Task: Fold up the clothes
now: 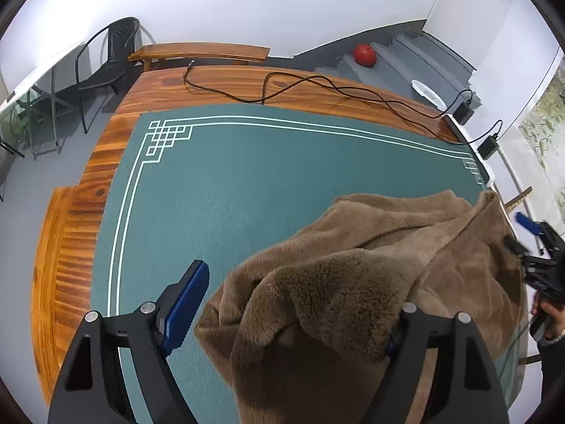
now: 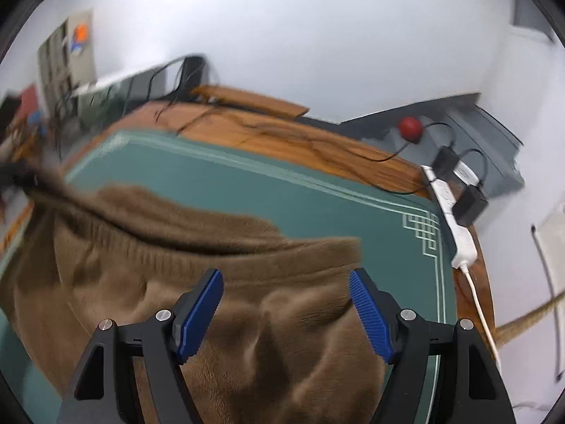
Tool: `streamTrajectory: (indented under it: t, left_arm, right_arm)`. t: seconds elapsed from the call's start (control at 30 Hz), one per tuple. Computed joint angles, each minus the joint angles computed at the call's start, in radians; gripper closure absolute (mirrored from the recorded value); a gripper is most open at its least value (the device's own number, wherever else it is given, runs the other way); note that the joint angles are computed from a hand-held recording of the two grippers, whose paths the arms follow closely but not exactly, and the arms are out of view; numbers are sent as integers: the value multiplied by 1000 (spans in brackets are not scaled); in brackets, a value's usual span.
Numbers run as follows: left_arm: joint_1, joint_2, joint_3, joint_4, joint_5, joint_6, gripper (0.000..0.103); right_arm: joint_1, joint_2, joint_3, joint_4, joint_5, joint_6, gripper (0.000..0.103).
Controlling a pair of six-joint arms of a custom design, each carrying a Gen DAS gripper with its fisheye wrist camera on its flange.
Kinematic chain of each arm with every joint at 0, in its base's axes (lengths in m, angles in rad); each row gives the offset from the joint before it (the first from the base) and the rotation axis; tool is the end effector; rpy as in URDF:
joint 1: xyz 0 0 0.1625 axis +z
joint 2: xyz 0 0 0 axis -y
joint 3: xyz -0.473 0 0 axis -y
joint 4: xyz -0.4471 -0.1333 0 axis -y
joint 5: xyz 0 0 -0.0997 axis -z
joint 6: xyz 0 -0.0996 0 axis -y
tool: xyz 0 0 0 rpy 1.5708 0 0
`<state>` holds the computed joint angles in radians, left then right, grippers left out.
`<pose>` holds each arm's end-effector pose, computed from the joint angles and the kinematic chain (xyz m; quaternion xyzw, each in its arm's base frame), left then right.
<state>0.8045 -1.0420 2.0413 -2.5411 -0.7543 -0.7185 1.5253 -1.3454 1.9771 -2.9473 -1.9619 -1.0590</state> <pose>-0.2526 -0.5593 0.1238 0.0277 0.9173 -0.2586 0.3015 0.0678 -0.6060 0.3594 0.3816 -0.8332 0.2089 0.3413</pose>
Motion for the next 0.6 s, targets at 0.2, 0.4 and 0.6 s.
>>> streamTrajectory:
  t: [0.2,0.4,0.6]
  left_arm:
    - [8,-22,20,13,-15,5,19]
    - [51,-16,19,-179,-143,43,19]
    - [48,14,-23,-58,-40,24,19]
  right_arm:
    - [-39,59,-117,154,-22,140,27]
    - [-107,91,-249,482,166,408,33]
    - [-109,62,-204,328,152,418,80]
